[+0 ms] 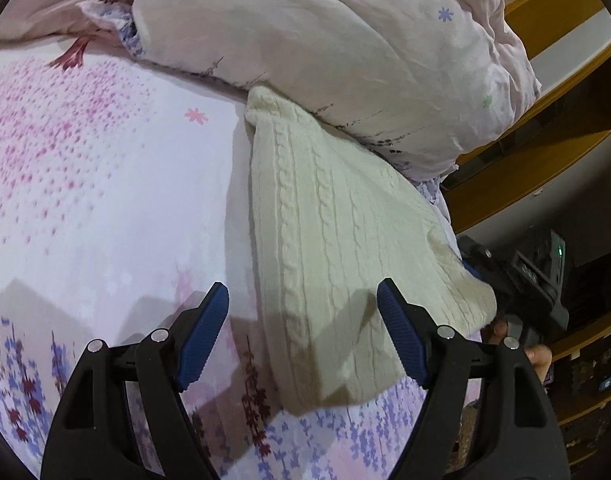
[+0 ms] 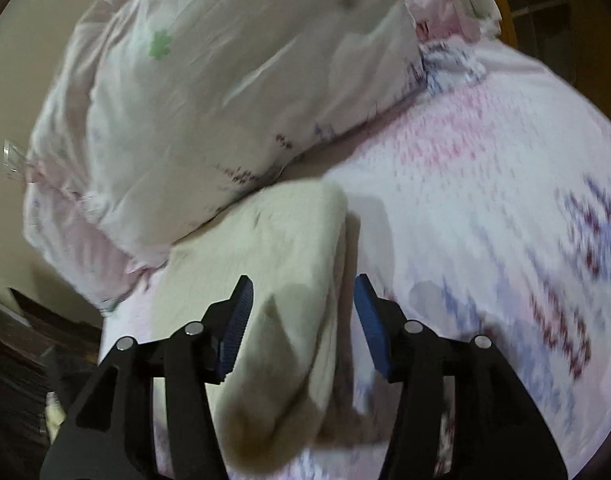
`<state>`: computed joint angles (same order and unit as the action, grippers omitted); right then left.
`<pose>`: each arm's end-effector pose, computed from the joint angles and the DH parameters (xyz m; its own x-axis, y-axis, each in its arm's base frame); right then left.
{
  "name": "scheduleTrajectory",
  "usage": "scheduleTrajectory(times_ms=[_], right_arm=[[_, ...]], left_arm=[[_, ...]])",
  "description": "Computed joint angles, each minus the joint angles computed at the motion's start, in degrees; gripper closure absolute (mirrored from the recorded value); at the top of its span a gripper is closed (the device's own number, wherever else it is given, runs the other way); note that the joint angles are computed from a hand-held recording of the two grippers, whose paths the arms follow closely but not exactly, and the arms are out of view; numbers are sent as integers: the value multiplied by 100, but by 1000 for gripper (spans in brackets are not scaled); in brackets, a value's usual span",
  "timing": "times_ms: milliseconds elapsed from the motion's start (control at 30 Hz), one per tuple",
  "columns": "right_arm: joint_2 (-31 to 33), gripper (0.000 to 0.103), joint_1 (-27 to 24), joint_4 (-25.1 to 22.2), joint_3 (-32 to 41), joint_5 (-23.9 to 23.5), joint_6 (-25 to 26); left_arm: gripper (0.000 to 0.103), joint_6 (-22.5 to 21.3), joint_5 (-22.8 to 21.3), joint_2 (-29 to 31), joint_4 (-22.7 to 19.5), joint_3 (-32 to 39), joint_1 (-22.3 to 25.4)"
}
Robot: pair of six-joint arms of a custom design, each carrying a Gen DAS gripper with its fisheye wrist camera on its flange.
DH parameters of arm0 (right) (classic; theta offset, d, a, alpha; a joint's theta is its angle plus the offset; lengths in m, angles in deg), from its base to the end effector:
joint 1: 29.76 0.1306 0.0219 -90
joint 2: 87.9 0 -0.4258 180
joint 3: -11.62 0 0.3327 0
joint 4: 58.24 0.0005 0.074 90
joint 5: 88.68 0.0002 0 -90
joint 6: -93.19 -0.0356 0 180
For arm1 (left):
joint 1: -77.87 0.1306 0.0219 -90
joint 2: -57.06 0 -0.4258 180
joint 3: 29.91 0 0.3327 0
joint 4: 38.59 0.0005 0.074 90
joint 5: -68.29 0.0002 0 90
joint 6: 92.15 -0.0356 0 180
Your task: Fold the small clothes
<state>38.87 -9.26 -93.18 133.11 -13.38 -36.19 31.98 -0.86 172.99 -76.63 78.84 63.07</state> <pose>0.6440 0.2499 0.3709 -0.7976 0.3570 -0.4862 -0.0184 0.7913 0.6111 0.5899 -0.1695 0.3957 -0.8380 -0.3209 -0.4413 0.0132 0.7966 -0.6043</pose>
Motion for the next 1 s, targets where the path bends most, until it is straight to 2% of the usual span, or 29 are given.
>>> scheduleTrajectory(times_ms=[100,267,400,433,500,533,567,633,700,767,833,933,967,1000], right_arm=[[-211,51,15,183,-405,-224,-39],[-480,53,117,473,-905,-266,-13],[-703,54,156,759,-1306,-330,-58],[-723,57,179,751,-1341,-305,12],[-645,86,247,386,-1172,-122,288],[-627,86,294,313,-1129,-15,337],[-683,88,315,493,-1228,17,327],[-877,88,319,1121,-1582,-189,290],[-965,88,326,1341,-1734,-247,333],[-947,89,334,1052,-1715,6,473],[-815,89,273,696,-1676,63,351],[-715,88,161,837,-1813,-272,-51],[-722,86,155,829,-1821,-285,-49],[-726,78,154,764,-1786,-280,-31]], left_arm=[[27,7,62,-31,-41,-70,-35],[34,54,35,-108,-52,-224,-77],[35,84,10,-175,-34,-359,-96],[38,97,14,-181,-9,-382,-104],[50,139,130,-190,114,-462,-101],[57,156,214,-178,148,-463,-104],[64,143,189,-183,158,-472,-107],[73,102,270,-203,243,-508,-73],[76,147,499,-258,394,-649,26],[78,143,594,-296,513,-771,62],[78,81,545,-336,584,-867,34],[78,-89,422,-360,565,-880,-24],[76,-126,406,-357,536,-859,-32],[75,-135,425,-361,518,-853,-24]])
